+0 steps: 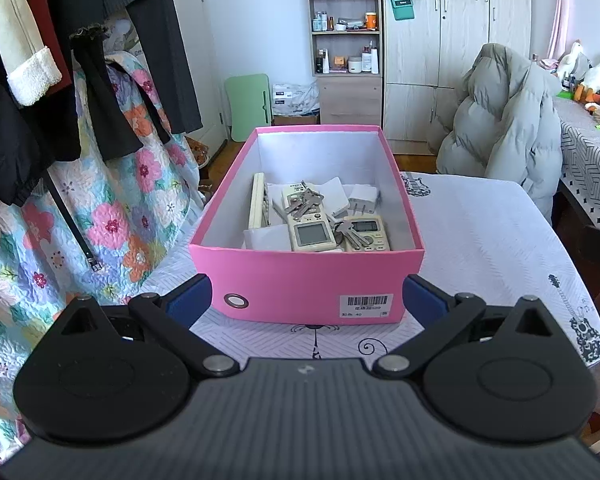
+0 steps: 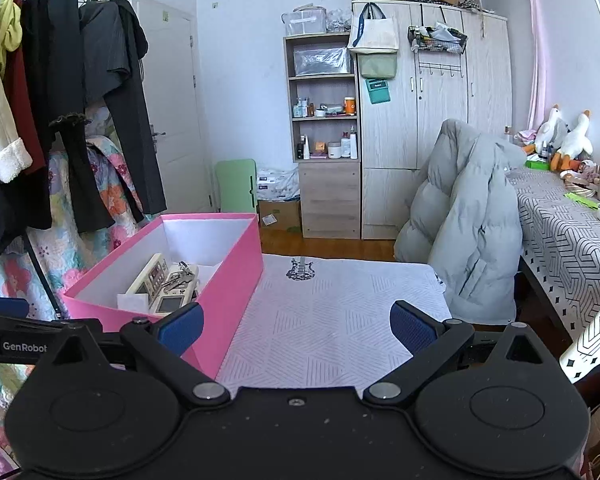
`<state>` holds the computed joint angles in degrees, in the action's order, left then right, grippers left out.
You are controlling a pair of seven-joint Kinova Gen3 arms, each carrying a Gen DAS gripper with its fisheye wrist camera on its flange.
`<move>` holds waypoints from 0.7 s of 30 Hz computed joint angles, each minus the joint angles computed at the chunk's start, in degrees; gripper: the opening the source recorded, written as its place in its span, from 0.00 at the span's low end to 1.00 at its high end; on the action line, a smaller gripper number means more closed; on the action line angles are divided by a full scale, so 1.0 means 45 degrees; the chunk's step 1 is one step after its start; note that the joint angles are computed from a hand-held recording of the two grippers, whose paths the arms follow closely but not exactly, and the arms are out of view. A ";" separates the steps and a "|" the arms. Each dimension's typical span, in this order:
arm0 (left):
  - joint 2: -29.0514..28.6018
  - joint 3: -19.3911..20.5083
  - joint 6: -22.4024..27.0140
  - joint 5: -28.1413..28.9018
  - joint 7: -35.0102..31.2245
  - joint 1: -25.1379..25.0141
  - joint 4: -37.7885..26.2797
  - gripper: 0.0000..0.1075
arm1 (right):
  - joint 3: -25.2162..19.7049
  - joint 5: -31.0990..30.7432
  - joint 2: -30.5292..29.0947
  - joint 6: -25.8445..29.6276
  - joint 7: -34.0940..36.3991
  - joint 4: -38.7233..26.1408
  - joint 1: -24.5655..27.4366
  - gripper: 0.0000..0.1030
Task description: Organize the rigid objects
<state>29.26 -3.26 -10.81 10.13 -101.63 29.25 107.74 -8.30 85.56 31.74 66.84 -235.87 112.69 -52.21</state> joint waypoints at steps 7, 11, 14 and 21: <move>0.0156 -0.0178 0.0003 0.0037 0.0039 0.0098 -0.0107 0.96 | 0.0041 -0.0189 0.0101 0.0058 0.0279 -0.0237 -0.0055 0.98; 0.0172 -0.0132 -0.0044 0.0055 -0.0008 0.0049 -0.0108 0.96 | 0.0101 -0.0314 0.0173 0.0122 0.0531 -0.0397 -0.0144 0.98; 0.0164 0.0076 -0.0075 -0.0032 0.0023 -0.0153 -0.0098 0.96 | 0.0137 -0.0399 0.0206 0.0091 0.0648 -0.0465 -0.0181 0.99; 0.0143 0.0630 -0.0101 -0.0427 0.0152 -0.0673 -0.0038 0.96 | 0.0252 -0.0763 0.0244 0.0045 0.1042 -0.0735 -0.0240 0.99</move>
<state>29.90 -0.43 -11.27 8.21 -100.95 26.22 107.57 -7.16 82.13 32.84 67.04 -231.18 109.38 -53.29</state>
